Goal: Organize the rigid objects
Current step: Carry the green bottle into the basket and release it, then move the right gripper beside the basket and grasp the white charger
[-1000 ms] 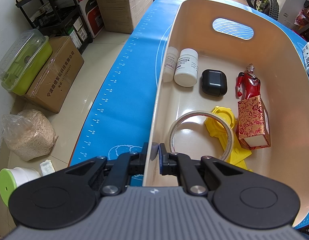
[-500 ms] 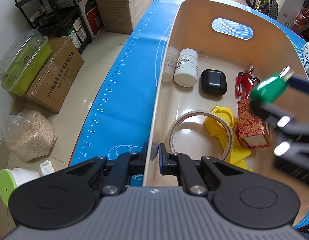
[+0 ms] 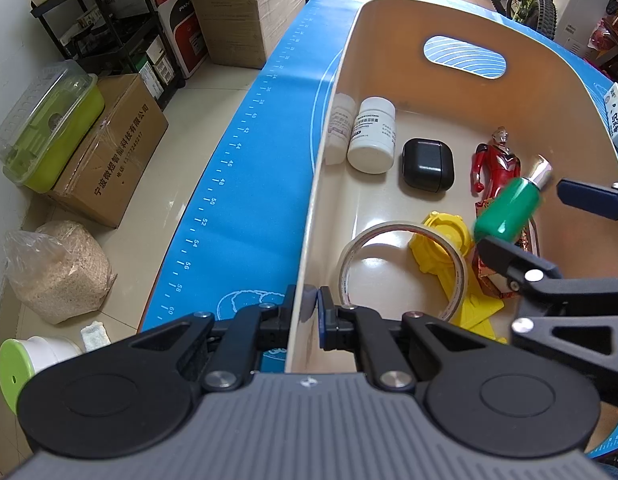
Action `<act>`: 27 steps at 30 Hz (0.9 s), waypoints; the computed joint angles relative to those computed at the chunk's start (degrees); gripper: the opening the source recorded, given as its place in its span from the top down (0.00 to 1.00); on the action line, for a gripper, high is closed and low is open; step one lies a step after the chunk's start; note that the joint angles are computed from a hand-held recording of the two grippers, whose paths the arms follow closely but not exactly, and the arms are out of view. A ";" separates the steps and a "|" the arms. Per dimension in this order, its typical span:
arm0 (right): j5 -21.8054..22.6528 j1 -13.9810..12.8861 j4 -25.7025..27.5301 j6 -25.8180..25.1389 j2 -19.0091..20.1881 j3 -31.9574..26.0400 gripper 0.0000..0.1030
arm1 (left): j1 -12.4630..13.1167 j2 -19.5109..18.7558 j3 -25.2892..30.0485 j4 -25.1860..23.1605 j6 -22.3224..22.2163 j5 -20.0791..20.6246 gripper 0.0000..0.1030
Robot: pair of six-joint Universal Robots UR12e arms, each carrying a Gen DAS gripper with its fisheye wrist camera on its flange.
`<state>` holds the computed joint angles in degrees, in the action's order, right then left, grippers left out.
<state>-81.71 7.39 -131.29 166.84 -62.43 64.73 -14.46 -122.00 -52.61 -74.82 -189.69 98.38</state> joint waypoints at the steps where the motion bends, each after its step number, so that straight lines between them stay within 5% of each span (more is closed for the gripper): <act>1: 0.81 -0.21 -0.51 0.87 0.14 -0.05 0.20 | -0.03 -0.01 0.01 0.01 0.01 0.04 0.89; 8: 3.67 -2.24 -9.82 7.92 -1.67 3.21 0.19 | -0.16 -0.12 0.20 -0.13 -0.03 0.40 0.89; 14: 1.71 -4.49 -17.74 13.39 -3.12 5.79 0.19 | -0.29 -0.20 0.36 -0.24 -0.07 0.83 0.88; 19: 0.87 -6.54 -17.67 14.00 -3.84 7.39 0.19 | -0.38 -0.25 0.41 -0.28 -0.03 1.17 0.88; 27: 1.96 -8.83 -11.76 7.69 -3.61 8.61 0.19 | -0.62 -0.34 0.64 -0.67 -0.07 2.05 0.88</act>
